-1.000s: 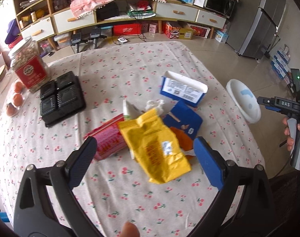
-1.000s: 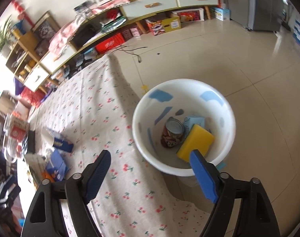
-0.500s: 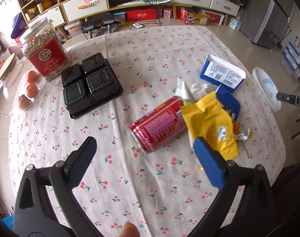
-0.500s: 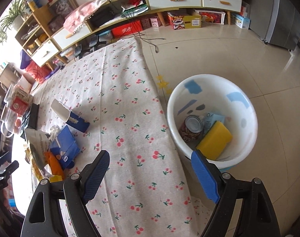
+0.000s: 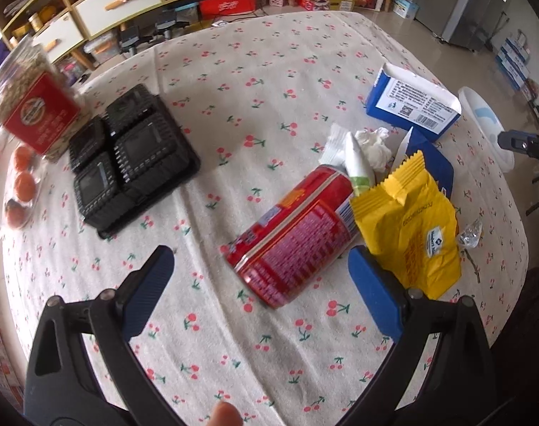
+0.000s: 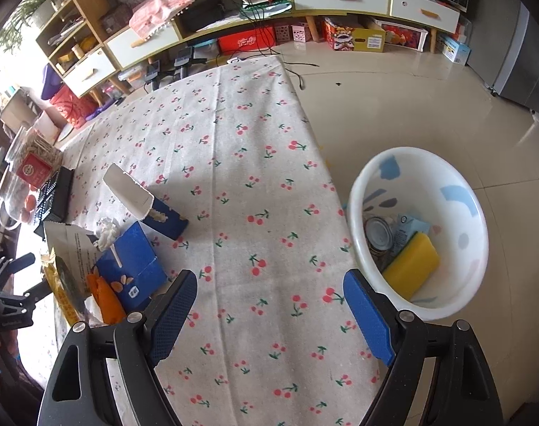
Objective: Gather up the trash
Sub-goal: 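Grasp the red can with the left gripper while the right gripper reaches the white carton, then grasp the long white carton with the right gripper while the left holds the can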
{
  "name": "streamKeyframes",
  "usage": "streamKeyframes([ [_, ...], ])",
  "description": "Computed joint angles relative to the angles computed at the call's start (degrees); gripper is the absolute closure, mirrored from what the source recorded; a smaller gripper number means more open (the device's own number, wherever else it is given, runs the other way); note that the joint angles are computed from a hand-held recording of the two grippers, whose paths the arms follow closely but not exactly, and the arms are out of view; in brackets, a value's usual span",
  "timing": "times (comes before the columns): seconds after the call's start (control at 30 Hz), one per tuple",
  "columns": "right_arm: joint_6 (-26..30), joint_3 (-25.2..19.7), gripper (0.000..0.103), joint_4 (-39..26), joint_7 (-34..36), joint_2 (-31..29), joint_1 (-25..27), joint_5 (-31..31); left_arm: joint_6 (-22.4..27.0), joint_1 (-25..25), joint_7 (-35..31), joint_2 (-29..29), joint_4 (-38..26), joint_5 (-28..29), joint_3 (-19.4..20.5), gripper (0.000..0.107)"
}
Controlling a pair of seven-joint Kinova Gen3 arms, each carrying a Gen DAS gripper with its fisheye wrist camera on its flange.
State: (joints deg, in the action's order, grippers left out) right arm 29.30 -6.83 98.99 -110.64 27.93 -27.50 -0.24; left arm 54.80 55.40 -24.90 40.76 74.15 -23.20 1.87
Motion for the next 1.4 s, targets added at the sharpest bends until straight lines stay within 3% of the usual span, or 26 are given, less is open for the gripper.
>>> streamKeyframes([
  [0.13, 1.3, 0.18, 0.017, -2.72, -0.24, 1.45, -1.32, 0.51, -1.65, -1.89, -4.37, 0.79, -0.79, 0.74, 1.35, 0.013],
  [0.3, 2.81, 0.69, 0.017, -6.15, -1.08, 3.25, -3.44, 1.69, -7.59, -3.8, -8.17, 0.1, 1.83, 2.95, 1.99, 0.024],
  [0.47, 4.26, 0.48, 0.017, -9.81, -1.02, 5.41, -4.79, 2.38, -9.78, -2.57, -7.23, -0.45, 3.43, 3.62, 0.18, 0.036],
  [0.73, 6.09, 0.87, 0.017, -15.12, -0.68, 8.91, -7.31, 3.67, -12.53, -1.12, 5.34, -2.83, 7.85, 5.31, -2.29, 0.045],
  [1.1, 7.62, 2.52, 0.018, -20.58, -0.38, 12.82, -10.89, 7.25, -15.48, 2.96, 22.29, -5.96, 13.91, -0.04, -5.04, 0.047],
  [1.2, 7.28, 2.01, 0.024, -21.15, 0.46, 13.47, -10.83, 7.16, -15.11, 3.71, 25.97, -6.91, 15.16, -2.04, -5.32, 0.047],
  [1.33, 7.35, 0.32, 0.05, -21.55, 2.95, 14.09, -9.7, 5.61, -14.16, 3.93, 29.45, -7.71, 15.98, -4.65, -4.87, 0.047],
  [1.4, 6.93, 0.48, 0.053, -21.17, 3.21, 13.83, -9.71, 5.11, -13.54, 4.02, 30.84, -7.89, 16.22, -5.67, -4.48, 0.047],
])
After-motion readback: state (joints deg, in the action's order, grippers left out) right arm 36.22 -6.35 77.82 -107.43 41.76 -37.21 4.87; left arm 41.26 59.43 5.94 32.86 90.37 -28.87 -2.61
